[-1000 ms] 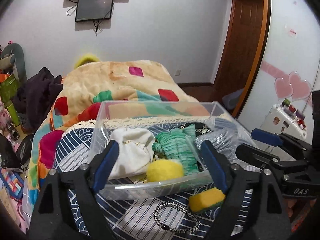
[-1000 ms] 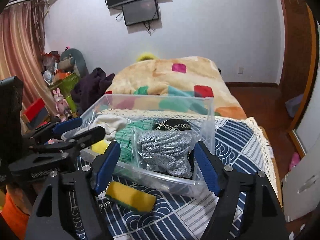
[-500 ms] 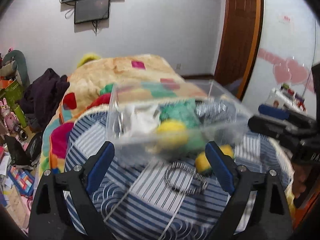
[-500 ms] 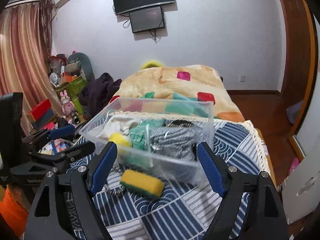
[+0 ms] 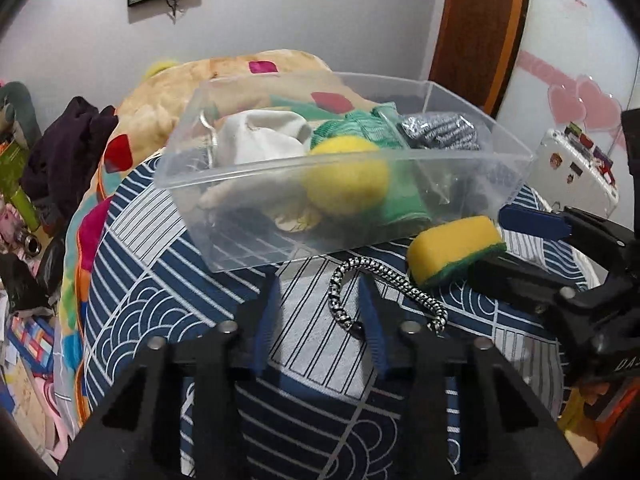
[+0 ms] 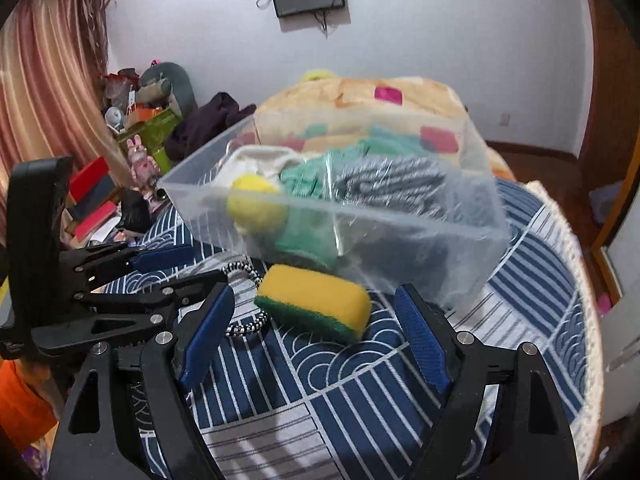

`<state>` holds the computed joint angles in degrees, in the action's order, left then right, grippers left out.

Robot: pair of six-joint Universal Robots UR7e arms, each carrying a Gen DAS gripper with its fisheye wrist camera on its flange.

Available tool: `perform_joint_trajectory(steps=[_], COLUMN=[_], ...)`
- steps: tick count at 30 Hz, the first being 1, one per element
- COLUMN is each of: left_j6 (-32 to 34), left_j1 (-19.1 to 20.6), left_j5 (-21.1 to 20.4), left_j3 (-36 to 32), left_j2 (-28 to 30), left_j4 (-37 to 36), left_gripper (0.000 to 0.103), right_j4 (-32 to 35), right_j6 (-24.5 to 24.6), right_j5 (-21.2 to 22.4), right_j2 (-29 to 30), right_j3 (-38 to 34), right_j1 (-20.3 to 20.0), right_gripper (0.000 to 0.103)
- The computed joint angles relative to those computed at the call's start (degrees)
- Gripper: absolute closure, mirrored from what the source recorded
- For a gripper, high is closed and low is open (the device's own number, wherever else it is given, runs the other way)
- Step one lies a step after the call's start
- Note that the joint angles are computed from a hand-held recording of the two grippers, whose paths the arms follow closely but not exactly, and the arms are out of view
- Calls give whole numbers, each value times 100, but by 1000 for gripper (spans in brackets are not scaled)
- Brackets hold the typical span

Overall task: Organize soft objects
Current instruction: 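Grasp the beaded bracelet with the left tool while the right tool grasps the yellow-green sponge, then carry the bracelet and sponge into the clear box and release both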

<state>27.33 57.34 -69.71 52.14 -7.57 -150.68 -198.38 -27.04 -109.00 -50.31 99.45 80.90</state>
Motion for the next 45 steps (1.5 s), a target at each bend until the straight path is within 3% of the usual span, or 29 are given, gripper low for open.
perform_joint_trajectory(steps=[3,5,7,14,28,38,45], left_j6=[7,21,14,-2,118,8,-39], left_j1=[-10,-17,-35,-2,-87,-138,-177], left_j5=[14,31,86,-156,-433,-452,-252], left_j3=[-103,-141,-130,258,1050,496,-508], left_j2=[71,107,127,-99,-665,-461,79], left_j4=[161,223,140,-161,-1246,-1583,-1436], left_gripper=[76,82,96,97,97,97,97], right_j4=[171,209,280,181,-281,-916,-1115], right_j6=[101,138,182,71,-318,-463,-430], right_j5=[22,28,39,17,122,122,61], right_j2=[38,39,10,-43,-151,-222,-108], right_j3=[-65,-58,-35,65,273,206,-94], right_j1=[-49,-69,-79,-72,30,175,216], right_gripper=[24,31,39,74,77,77,77])
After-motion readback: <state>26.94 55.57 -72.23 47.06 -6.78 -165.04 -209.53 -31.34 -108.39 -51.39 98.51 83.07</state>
